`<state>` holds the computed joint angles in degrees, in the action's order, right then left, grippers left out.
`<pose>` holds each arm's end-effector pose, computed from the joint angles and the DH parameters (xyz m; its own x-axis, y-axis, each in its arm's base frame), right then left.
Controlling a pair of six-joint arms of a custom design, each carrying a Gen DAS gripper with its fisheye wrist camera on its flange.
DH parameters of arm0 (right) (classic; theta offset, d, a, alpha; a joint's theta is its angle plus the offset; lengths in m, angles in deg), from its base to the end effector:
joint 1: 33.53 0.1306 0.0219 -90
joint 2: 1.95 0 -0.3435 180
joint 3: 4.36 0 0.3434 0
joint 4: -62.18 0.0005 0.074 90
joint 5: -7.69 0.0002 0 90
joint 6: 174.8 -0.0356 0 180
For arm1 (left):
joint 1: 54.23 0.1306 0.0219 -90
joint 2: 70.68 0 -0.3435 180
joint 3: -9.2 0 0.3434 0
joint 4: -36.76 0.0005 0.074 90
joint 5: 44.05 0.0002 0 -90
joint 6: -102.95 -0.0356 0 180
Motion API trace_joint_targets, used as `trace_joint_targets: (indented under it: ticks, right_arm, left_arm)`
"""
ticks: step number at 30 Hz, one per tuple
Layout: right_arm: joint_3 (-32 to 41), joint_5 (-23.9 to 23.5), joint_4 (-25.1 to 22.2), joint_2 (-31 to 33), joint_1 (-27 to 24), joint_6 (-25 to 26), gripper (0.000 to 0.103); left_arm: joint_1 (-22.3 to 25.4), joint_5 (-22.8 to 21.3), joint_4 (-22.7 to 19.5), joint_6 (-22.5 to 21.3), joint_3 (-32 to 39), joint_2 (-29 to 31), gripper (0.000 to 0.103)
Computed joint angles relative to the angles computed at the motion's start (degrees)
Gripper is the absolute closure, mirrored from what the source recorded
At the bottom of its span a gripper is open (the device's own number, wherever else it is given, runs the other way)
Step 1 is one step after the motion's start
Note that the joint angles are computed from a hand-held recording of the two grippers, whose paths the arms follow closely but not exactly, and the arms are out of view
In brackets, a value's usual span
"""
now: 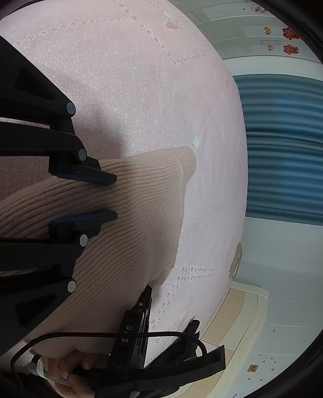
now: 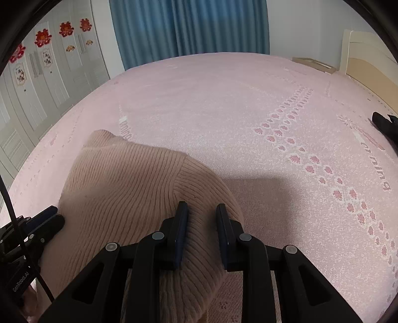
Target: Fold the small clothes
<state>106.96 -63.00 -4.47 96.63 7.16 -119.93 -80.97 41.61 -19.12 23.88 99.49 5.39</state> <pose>0.3654 0.2980 0.4589 -0.7702 0.0540 -0.6355 -0.0298 0.9923 0.1204 0.3169 -0.1572 0.4754 -0.6583 0.1200 -0.7431 0.2784 0.9560 -0.0923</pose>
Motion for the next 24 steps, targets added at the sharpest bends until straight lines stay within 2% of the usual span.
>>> trace_joint_targets:
  ticks: [6, 8, 12, 16, 20, 24]
  right_arm:
    - [-1.2, -0.7, 0.9, -1.2, -0.2, 0.1, 0.081]
    - [-3.3, -1.3, 3.7, -3.0, -0.2, -0.1, 0.079]
    - [-6.0, -1.1, 6.4, -6.6, 0.8, 0.5, 0.076]
    - [-7.2, -1.0, 5.9, -9.0, 1.4, -0.4, 0.072]
    - [-6.7, -3.4, 4.0, -10.2, 0.9, 0.0, 0.069]
    - [-9.2, -10.9, 5.9, -12.8, -0.6, 2.1, 0.06]
  left_arm:
    - [-0.5, -0.9, 0.3, 0.2, -0.2, 0.0, 0.081]
    - [-0.6, -1.0, 0.4, 0.4, -0.4, -0.1, 0.081]
    - [-0.8, -1.3, 0.9, 0.3, -0.7, -0.5, 0.081]
    - [-0.5, -0.8, 0.8, 0.5, -1.1, -1.4, 0.08]
    - [-1.1, -0.9, 0.0, 1.1, -1.4, -2.6, 0.079]
    - [-1.5, 0.1, -0.6, 0.9, -1.5, -3.9, 0.078]
